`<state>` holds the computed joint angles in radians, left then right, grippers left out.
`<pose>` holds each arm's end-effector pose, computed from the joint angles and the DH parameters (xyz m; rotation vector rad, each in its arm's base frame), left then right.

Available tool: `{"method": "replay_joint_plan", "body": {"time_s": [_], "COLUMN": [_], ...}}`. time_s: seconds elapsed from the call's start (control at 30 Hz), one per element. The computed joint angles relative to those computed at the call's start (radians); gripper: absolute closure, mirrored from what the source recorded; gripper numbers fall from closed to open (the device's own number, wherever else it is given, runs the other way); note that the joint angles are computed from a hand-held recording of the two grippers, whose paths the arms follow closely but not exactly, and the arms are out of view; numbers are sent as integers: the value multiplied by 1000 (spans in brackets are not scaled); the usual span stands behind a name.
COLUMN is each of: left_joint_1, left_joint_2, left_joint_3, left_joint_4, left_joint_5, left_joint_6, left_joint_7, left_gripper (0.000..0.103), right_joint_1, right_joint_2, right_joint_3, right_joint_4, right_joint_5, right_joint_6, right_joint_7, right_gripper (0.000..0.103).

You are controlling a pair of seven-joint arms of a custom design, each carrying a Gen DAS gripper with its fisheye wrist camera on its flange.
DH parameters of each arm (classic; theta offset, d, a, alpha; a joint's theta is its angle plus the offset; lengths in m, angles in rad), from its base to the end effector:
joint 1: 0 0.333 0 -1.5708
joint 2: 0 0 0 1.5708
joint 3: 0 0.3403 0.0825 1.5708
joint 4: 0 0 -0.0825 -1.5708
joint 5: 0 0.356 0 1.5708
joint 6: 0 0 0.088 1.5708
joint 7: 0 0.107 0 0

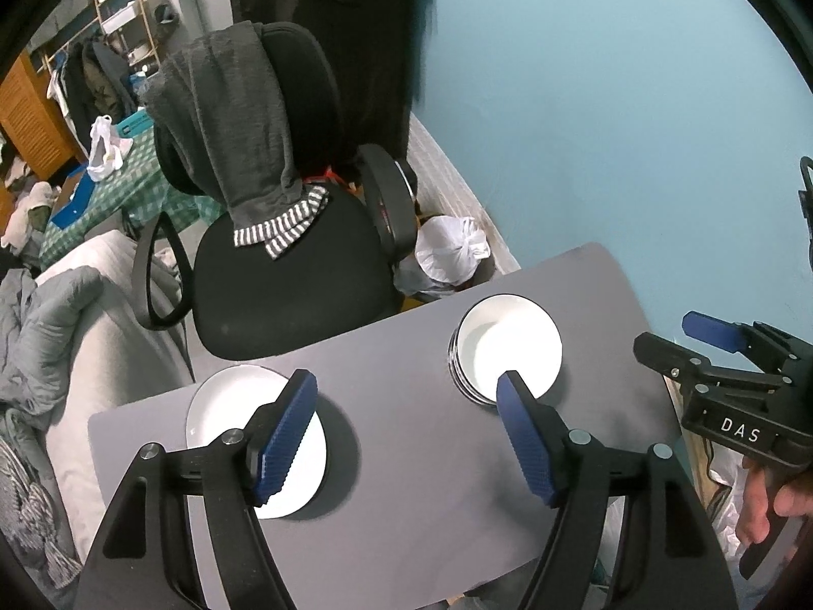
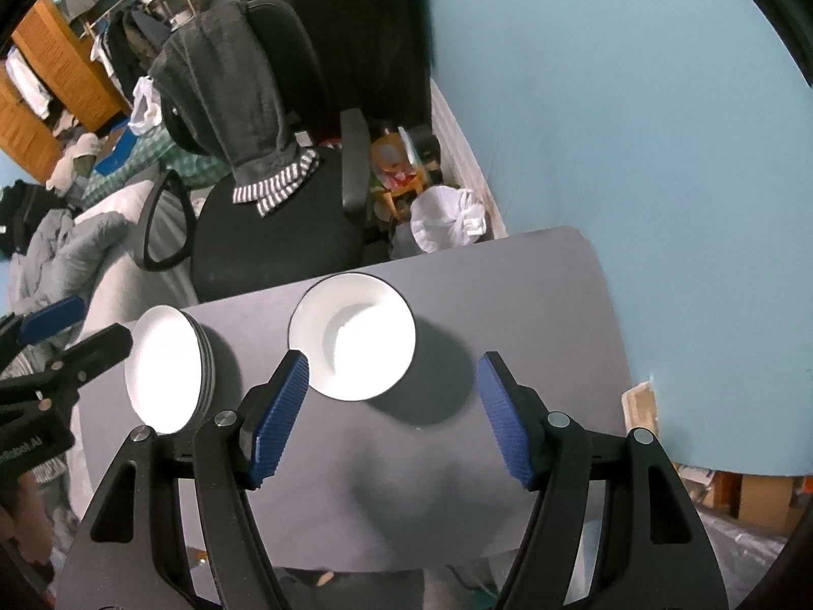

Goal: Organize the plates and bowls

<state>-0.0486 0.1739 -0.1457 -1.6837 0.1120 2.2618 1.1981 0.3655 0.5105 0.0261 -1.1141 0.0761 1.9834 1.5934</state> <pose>0.6177 -0.1111 0.5697 -2.1395 1.8740 -0.4613 0.6641 0.2733 0.5839 -2.2814 1.6036 -0.1745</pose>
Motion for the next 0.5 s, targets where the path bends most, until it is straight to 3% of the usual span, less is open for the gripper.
{"method": "replay_joint_plan", "body": {"time_s": [0.23,0.5], "left_joint_1": [2,-2], "left_joint_2": [-30,-26], "left_joint_3": [-1,-2], "left_joint_4": [-29,-27], "left_joint_5": [-7,-19], "left_joint_6": [7,-27], "left_joint_7": [1,0], "left_gripper": [25,25], "right_joint_1": [3,-9], "right_joint_2": [-43,-51], "right_joint_3": [-3,-3], "right_joint_4": [-56,-61], "right_joint_5": [-21,-18], "right_joint_6": [39,27], "right_joint_7": [-6,-19], "right_gripper": [35,35]}}
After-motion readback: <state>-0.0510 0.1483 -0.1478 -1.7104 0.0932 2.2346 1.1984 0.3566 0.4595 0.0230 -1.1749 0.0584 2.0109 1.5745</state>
